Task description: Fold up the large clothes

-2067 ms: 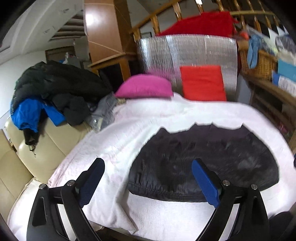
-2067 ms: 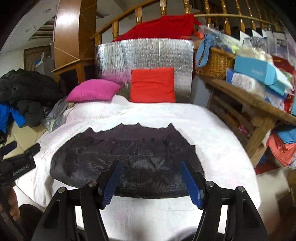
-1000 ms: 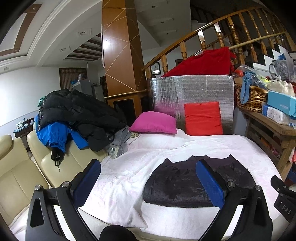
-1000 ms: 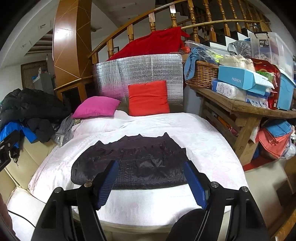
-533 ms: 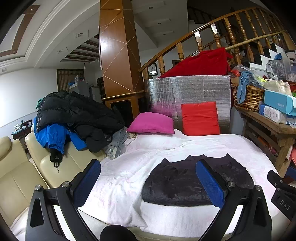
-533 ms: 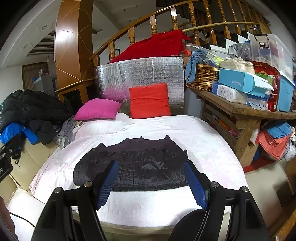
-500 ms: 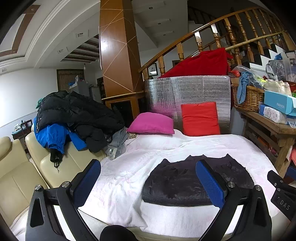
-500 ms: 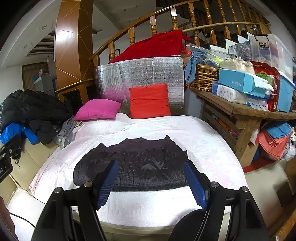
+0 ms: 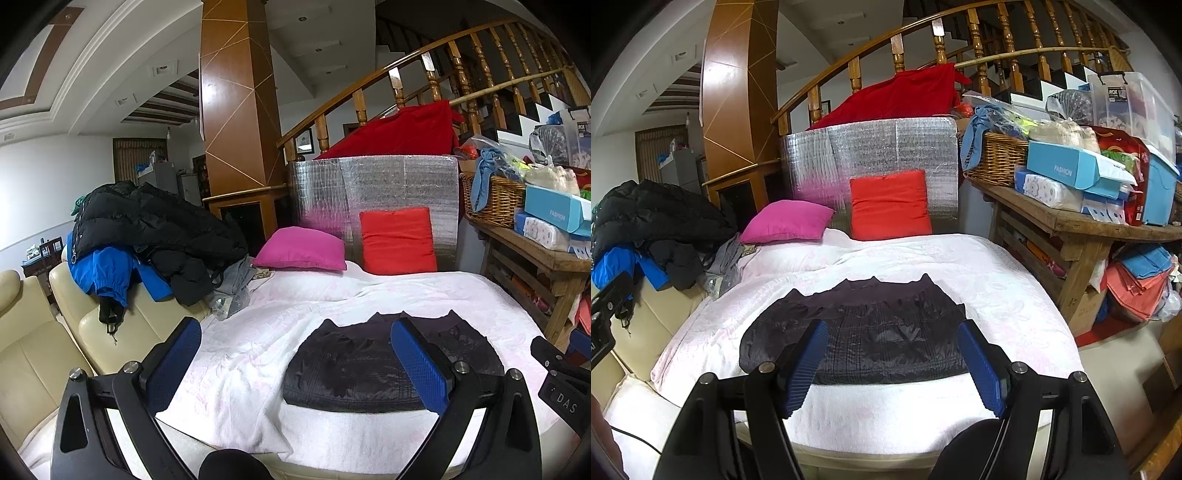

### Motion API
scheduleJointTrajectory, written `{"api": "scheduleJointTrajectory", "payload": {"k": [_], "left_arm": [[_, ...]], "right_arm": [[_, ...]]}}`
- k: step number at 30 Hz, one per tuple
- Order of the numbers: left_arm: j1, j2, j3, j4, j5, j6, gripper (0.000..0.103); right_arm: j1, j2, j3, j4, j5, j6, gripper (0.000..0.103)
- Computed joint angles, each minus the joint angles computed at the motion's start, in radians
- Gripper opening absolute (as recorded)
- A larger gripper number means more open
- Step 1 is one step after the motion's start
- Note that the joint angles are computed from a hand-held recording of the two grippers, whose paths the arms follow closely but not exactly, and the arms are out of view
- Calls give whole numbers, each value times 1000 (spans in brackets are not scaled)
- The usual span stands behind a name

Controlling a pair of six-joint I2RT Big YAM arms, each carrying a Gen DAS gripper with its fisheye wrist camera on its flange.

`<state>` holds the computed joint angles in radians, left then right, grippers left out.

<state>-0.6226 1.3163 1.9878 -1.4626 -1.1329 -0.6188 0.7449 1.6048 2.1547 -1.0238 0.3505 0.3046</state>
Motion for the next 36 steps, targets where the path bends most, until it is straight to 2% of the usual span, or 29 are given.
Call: {"api": "scheduleJointTrajectory", "payload": {"k": [36], "left_arm": [[-24, -1, 12, -15, -19, -25, 102]], "right_arm": [[25, -12, 23, -22, 45, 13, 77]]}}
